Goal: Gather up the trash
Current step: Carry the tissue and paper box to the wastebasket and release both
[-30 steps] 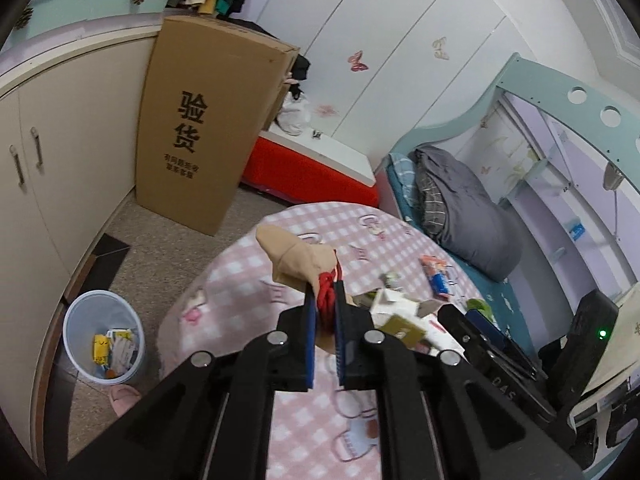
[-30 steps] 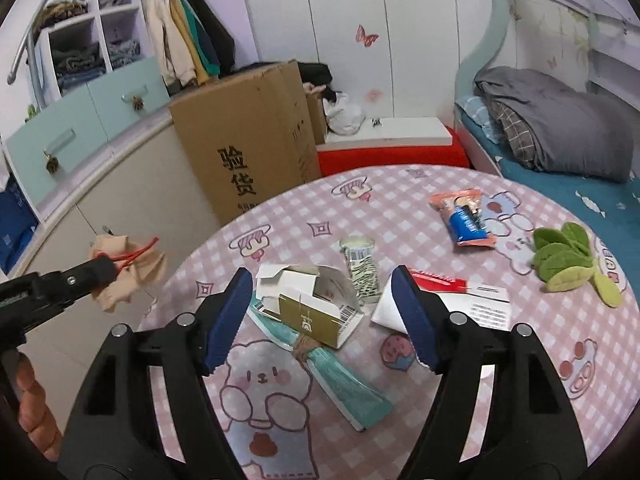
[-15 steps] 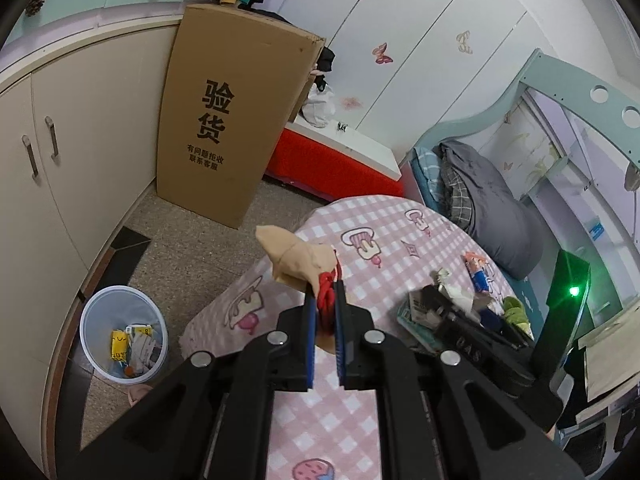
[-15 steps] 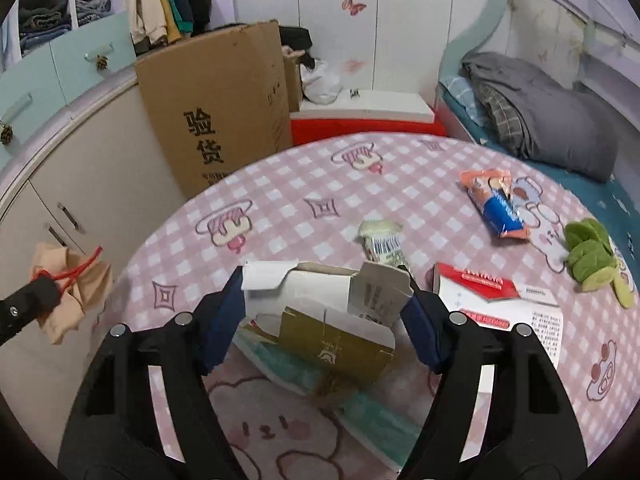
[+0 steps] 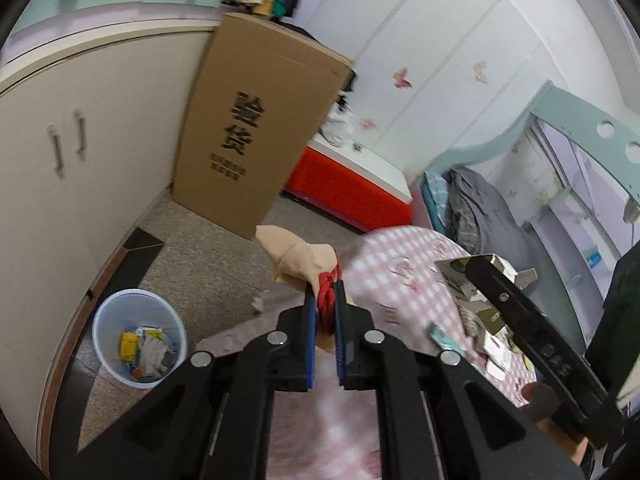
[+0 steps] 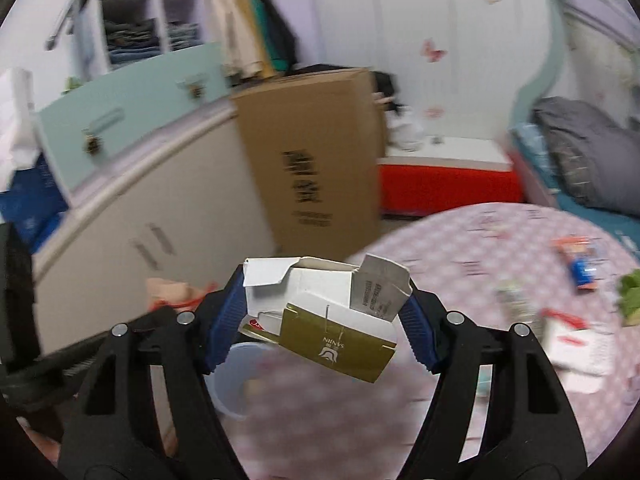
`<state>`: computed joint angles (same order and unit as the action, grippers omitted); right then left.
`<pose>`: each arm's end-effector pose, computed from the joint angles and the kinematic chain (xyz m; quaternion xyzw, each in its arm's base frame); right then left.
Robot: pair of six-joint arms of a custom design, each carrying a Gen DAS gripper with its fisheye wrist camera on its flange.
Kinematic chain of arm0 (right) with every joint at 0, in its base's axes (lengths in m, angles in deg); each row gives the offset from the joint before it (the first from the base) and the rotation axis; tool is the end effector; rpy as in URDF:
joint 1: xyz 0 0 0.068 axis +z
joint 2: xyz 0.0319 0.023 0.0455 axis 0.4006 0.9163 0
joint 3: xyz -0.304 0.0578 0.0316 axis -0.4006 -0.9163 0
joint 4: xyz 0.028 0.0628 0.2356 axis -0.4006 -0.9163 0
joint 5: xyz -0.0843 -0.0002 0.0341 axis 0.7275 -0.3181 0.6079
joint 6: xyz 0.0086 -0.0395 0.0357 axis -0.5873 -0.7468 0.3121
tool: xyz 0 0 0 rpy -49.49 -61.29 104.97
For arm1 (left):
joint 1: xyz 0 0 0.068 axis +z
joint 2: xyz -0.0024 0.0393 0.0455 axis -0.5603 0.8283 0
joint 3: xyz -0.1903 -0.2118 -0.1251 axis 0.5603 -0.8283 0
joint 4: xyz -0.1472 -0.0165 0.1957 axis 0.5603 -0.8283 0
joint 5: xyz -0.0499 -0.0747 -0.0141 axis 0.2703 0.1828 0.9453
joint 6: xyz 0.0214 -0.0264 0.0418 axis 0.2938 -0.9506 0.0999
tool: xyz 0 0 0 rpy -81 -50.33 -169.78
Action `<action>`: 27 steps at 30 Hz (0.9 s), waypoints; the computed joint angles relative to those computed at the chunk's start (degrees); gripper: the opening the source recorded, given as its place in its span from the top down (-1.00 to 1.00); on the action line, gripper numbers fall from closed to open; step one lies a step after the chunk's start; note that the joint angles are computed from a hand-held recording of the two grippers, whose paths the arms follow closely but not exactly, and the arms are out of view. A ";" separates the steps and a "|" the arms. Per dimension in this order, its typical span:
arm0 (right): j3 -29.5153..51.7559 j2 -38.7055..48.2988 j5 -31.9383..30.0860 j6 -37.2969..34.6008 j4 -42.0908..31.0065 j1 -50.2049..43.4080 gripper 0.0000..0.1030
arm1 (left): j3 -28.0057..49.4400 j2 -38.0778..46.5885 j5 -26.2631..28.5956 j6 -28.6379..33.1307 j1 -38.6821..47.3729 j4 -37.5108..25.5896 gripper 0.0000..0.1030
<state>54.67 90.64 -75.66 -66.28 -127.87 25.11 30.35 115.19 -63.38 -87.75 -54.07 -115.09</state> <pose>0.2814 0.0126 0.5404 0.0046 0.8906 0.0999 0.4436 0.2729 -0.1051 0.4963 -0.0474 0.8992 -0.2449 0.3594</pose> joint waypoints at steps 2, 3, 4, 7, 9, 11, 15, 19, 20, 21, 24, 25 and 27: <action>0.15 1.12 0.33 2.24 0.73 4.56 -0.36 | -2.22 -1.76 0.94 1.19 3.47 0.03 0.86; -0.31 1.55 0.33 3.31 1.44 6.53 -0.36 | -3.54 -2.66 1.80 1.97 5.89 0.08 0.86; -0.67 2.06 0.53 4.43 2.13 8.51 -0.36 | -4.80 -3.33 2.59 2.54 7.82 0.39 0.86; -3.52 3.80 2.00 7.22 5.57 15.27 -0.36 | -8.47 -4.79 5.69 4.66 15.26 0.92 0.86; -4.96 4.85 2.61 8.81 7.07 18.20 -0.36 | -10.84 -5.34 7.57 6.33 19.74 1.30 0.86; -6.39 6.84 2.42 10.68 8.95 21.14 -0.36 | -13.42 -5.41 9.02 8.37 24.75 1.80 0.86; -10.61 9.20 3.29 12.83 13.65 25.28 -0.39 | -17.61 -4.62 9.23 11.41 31.93 3.67 0.86; -15.68 11.52 1.09 14.44 20.08 26.99 -0.59 | -21.29 -2.91 7.32 13.30 36.30 6.37 0.85; -17.36 12.04 1.36 14.48 21.71 27.50 -0.61 | -21.74 -2.43 7.08 13.39 36.73 6.68 0.86; -18.83 12.28 1.82 14.53 22.90 27.87 -0.63 | -22.41 -1.91 7.06 13.49 37.38 7.02 0.86; -23.33 11.73 2.44 15.48 25.38 28.10 -0.66 | -25.28 -0.79 7.05 14.44 38.60 8.40 0.86; -25.40 11.03 2.99 15.52 26.34 28.18 -0.66 | -25.82 -0.49 6.69 14.63 38.38 8.72 0.85; -29.02 9.51 3.88 15.12 28.09 28.19 -0.66 | -26.95 -0.36 6.36 14.60 37.80 9.40 0.85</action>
<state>25.65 100.15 -71.78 -51.16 -99.78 53.30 3.39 114.83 -57.02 -73.16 -16.27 -105.69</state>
